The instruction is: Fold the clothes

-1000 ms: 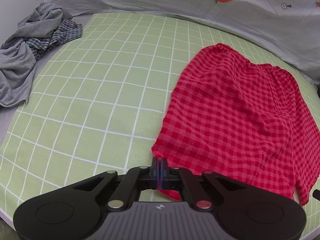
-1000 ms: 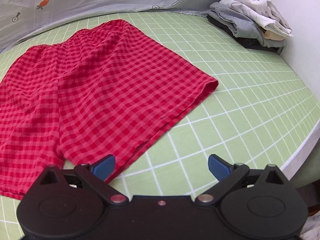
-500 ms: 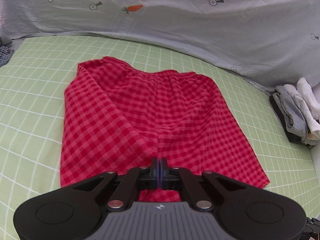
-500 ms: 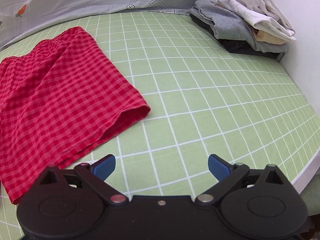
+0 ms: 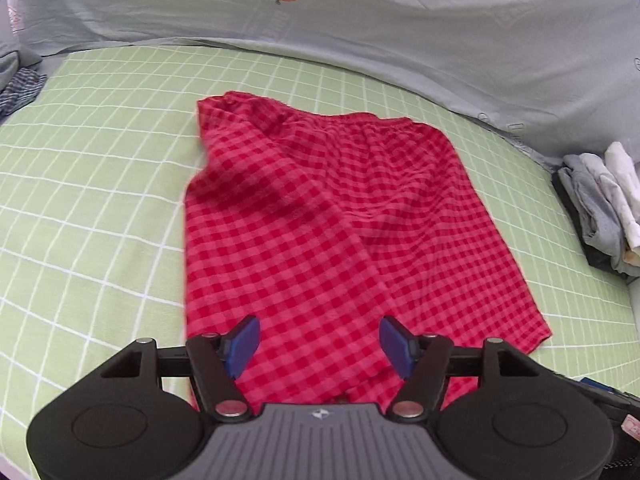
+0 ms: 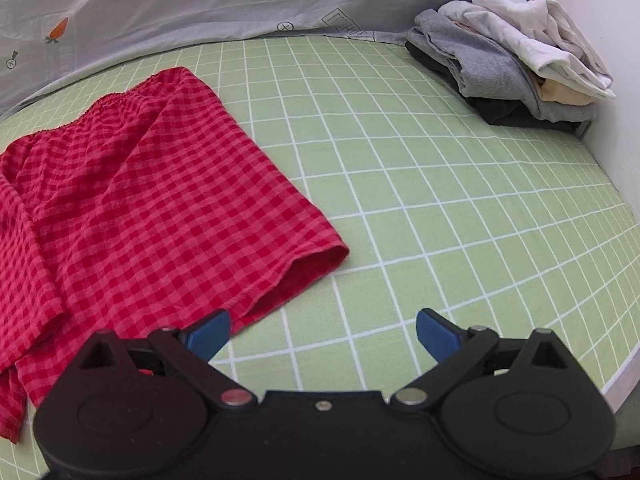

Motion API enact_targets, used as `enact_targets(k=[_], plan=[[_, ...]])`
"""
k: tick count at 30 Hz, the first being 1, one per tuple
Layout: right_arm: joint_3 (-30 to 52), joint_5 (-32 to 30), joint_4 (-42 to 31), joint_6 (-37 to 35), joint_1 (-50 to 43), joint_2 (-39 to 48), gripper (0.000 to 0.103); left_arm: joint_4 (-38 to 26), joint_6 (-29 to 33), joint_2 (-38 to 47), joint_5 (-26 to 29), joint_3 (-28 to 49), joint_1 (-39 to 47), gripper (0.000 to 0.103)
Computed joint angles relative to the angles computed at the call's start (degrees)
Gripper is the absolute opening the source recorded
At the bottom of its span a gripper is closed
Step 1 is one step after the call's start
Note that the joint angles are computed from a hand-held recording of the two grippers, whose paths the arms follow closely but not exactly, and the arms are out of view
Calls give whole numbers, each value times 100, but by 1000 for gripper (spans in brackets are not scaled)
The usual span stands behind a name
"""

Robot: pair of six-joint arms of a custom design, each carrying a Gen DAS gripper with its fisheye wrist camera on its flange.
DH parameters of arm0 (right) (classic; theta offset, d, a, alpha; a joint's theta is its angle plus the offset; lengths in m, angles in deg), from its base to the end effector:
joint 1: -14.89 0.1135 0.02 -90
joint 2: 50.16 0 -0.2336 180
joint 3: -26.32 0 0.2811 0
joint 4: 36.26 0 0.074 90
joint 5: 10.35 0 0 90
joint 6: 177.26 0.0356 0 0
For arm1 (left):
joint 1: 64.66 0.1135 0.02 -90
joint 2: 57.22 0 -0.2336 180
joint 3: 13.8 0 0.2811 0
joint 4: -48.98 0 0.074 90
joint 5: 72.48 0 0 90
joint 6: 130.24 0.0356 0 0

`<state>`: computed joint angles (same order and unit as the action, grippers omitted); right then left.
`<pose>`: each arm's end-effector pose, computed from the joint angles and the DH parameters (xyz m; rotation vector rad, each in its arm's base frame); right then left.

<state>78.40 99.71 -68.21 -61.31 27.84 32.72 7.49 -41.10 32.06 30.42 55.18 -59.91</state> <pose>0.2773 0.0512 0.1058 0.4008 2.5433 -0.2214 0.3316 0.0196 0.1538 -0.0541 2.6302 -0.2747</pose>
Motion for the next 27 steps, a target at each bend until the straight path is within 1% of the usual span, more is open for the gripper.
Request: enact_targets(k=[3,6,8,10,11,13,14,16,18,21,22,23,24,25,26,27], plan=[[207,-45,148,30,379,115,100,-251,218,329,-240,248,318,68],[456,-136,358,-74,794,372,98,-428,526,561,-208,362,610,68],[652,-285,444,-126,1015,615,94,-501,756,652,-230,362,709,68],[869,-488,503,-122,1200,877,86,-526,998,716,-266,322,764,68],[984,-579,520,-94,1279,1018,84,-528,1105,739,-264,300,797,68],[1243,-753,560,-37,1462,1335,74,-542,1236,819,-230,294,879,68],[1353,-817,575,-10,1532,1461,71,-572,1289,885,-199,334,925,68],[1519,-922,582,63,1609,1638,61,-616,1379,1041,-182,457,987,68],[1712,-993,565,161,1680,1838,56,-619,1504,1140,-113,542,1052,68],[1932,-939,495,233,1748,2061,53,-665,1634,1240,-94,663,1059,68],[2001,-917,469,245,1769,2128,43,-675,1650,1260,-102,688,1045,68],[2064,-942,463,198,1759,2190,28,-667,1665,1269,-98,696,1042,68],[2121,-952,430,178,1760,2238,21,-652,1660,1272,-97,696,1037,69],[2061,-987,509,150,1748,2177,11,-638,1649,1273,-100,695,1029,69],[2000,-1022,588,123,1736,2116,5,-623,1637,1275,-102,694,1022,69],[1940,-1058,666,95,1724,2055,4,-614,1609,1270,-109,693,1021,69]])
